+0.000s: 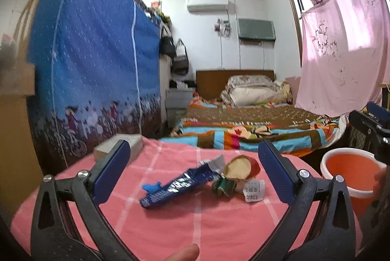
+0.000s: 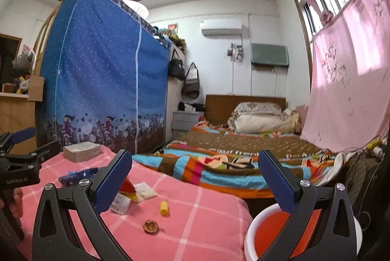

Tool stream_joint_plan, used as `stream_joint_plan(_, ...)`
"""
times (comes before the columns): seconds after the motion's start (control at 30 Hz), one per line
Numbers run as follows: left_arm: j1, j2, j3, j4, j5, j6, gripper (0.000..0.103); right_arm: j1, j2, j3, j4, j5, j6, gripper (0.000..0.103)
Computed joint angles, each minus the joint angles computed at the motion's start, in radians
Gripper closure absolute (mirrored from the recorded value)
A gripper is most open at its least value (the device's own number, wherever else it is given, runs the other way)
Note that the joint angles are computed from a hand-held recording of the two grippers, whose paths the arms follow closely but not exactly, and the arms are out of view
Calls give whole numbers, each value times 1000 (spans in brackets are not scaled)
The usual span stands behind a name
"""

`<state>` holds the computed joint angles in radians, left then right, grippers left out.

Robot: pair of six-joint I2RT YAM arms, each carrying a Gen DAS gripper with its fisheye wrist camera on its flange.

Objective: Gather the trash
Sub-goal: 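Reach the right tool to the brown dried peel and close on it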

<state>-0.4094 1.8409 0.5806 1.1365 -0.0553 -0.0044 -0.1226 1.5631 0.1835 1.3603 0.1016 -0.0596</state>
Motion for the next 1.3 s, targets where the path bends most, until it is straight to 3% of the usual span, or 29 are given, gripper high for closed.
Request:
stream_joint_plan(0.13, -7, 29, 64, -104, 31, -3, 0, -60, 44, 21, -33, -46, 48, 0)
stream_joint_plan(0.37, -17, 28, 138, -289, 123, 34, 0, -58, 54, 71, -172, -35, 28, 0)
stream_joint_plan(0.5, -21, 44, 195, -410, 151, 42, 0, -44, 48, 127, -321, -50, 16, 0)
stream_joint_plan(0.63, -9, 63, 251, -511, 193, 39, 9, -57, 66, 178, -438, -104, 32, 0)
stream_joint_plan(0.73, -4, 83, 298, -594, 231, 42, 22, -64, 90, 217, -514, -143, 40, 17)
stream_joint_plan(0.77, -4, 93, 319, -628, 242, 45, 27, -67, 98, 232, -544, -155, 40, 27)
stream_joint_plan(0.9, -2, 119, 376, -726, 275, 51, 35, -81, 146, 278, -620, -222, 53, 49)
stream_joint_plan(0.97, -4, 133, 404, -766, 284, 52, 38, -76, 162, 296, -654, -234, 50, 53)
stream_joint_plan(1.1, -12, 166, 463, -847, 301, 55, 56, -53, 169, 307, -688, -245, 38, 61)
stream_joint_plan(1.3, 2, 227, 560, -963, 397, 26, 76, -31, 182, 340, -743, -270, 24, 65)
